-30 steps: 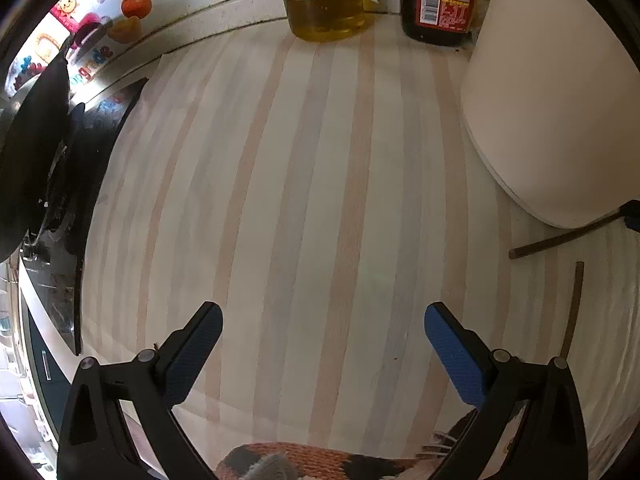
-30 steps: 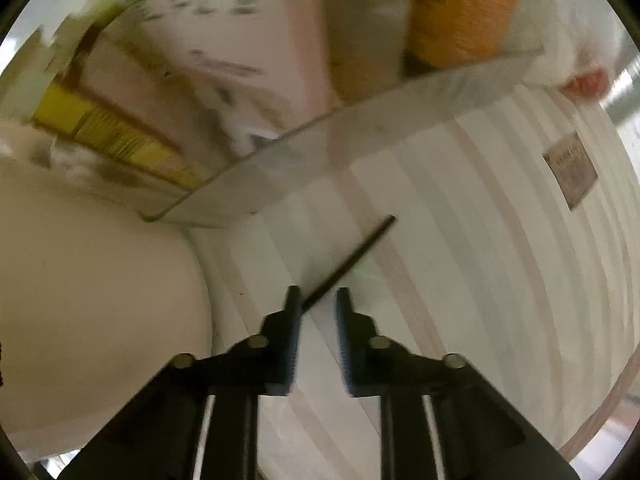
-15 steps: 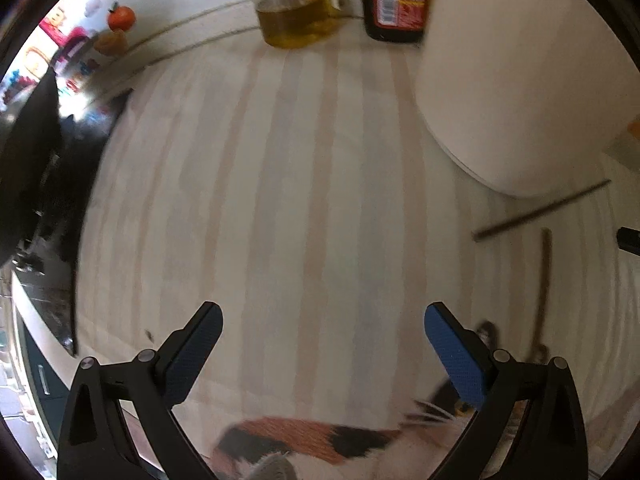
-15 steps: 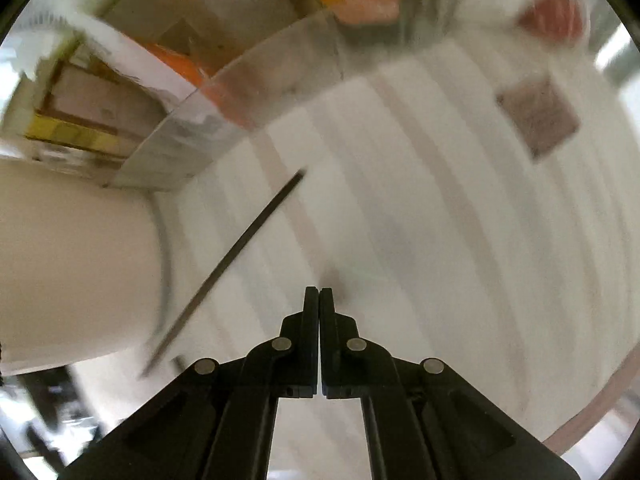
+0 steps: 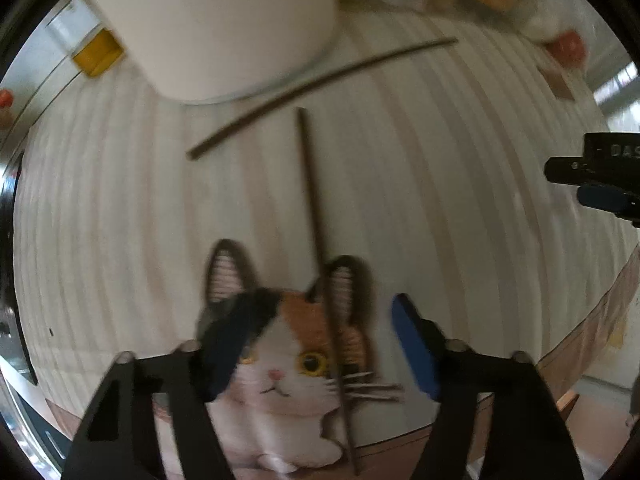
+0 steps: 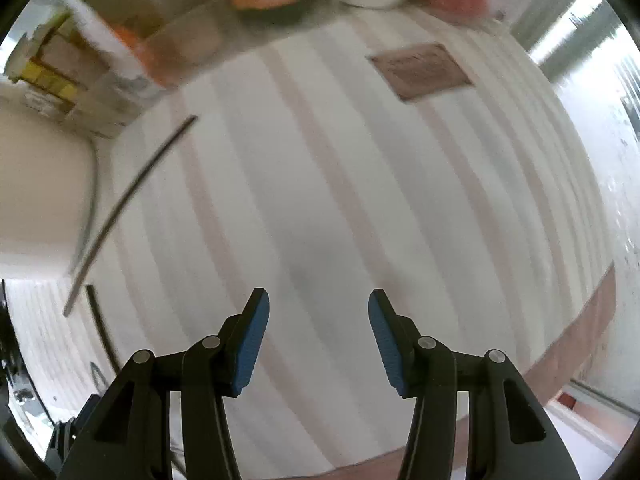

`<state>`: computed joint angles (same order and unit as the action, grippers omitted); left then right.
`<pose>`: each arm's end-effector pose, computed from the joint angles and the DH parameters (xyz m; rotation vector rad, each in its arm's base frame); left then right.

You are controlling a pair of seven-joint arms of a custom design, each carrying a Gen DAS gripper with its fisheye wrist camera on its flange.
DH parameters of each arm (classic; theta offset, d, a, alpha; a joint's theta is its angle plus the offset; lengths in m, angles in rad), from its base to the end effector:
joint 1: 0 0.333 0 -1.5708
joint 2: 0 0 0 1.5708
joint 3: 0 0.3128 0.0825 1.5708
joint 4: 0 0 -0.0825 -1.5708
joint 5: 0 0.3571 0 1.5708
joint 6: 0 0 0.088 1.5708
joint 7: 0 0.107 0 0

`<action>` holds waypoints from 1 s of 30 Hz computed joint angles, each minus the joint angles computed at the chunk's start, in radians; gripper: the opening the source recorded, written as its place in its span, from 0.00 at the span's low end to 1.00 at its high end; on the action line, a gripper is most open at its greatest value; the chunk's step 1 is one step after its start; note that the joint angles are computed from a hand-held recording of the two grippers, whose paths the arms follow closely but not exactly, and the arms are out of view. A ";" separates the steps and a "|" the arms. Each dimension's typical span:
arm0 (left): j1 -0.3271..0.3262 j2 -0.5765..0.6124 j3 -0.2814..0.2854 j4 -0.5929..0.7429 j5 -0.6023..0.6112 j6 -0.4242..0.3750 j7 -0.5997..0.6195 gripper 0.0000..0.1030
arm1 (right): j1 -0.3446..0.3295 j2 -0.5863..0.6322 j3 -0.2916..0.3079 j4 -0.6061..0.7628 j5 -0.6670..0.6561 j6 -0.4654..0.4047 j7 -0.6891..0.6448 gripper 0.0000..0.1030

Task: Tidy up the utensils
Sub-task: 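Close the left tool on a dark chopstick while the right tool reaches another dark one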

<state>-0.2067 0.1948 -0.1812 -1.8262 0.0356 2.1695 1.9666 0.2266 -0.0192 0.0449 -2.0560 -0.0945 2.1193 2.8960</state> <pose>0.5596 -0.2205 0.4518 -1.1460 2.8069 -0.1664 0.5109 0.1379 0.4614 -0.8490 2.9352 -0.1260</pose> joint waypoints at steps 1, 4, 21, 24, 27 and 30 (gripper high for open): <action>-0.003 -0.018 -0.003 -0.031 0.000 0.045 -0.004 0.57 | 0.001 -0.008 0.001 -0.004 0.002 -0.006 0.007 0.52; -0.008 -0.027 -0.013 -0.040 -0.019 0.055 0.010 0.33 | 0.004 -0.054 0.004 -0.066 0.011 0.014 0.027 0.52; 0.058 0.043 0.051 0.137 -0.007 0.007 -0.108 0.04 | -0.008 0.013 -0.012 0.001 0.105 0.235 -0.052 0.53; 0.070 0.077 0.066 0.191 0.016 -0.002 -0.163 0.04 | -0.020 0.085 -0.020 0.076 0.091 0.295 -0.014 0.53; 0.070 0.099 0.073 0.218 0.040 0.002 -0.218 0.04 | -0.031 0.149 -0.030 0.145 0.067 0.320 0.037 0.52; 0.082 0.140 0.081 0.274 0.050 -0.012 -0.232 0.04 | -0.041 0.260 -0.042 0.321 0.026 0.208 0.053 0.39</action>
<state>-0.1252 0.3352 -0.1004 -1.5517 0.0855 2.1575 1.7341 0.1861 0.2406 0.0025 -1.7355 -0.0690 2.3276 2.9490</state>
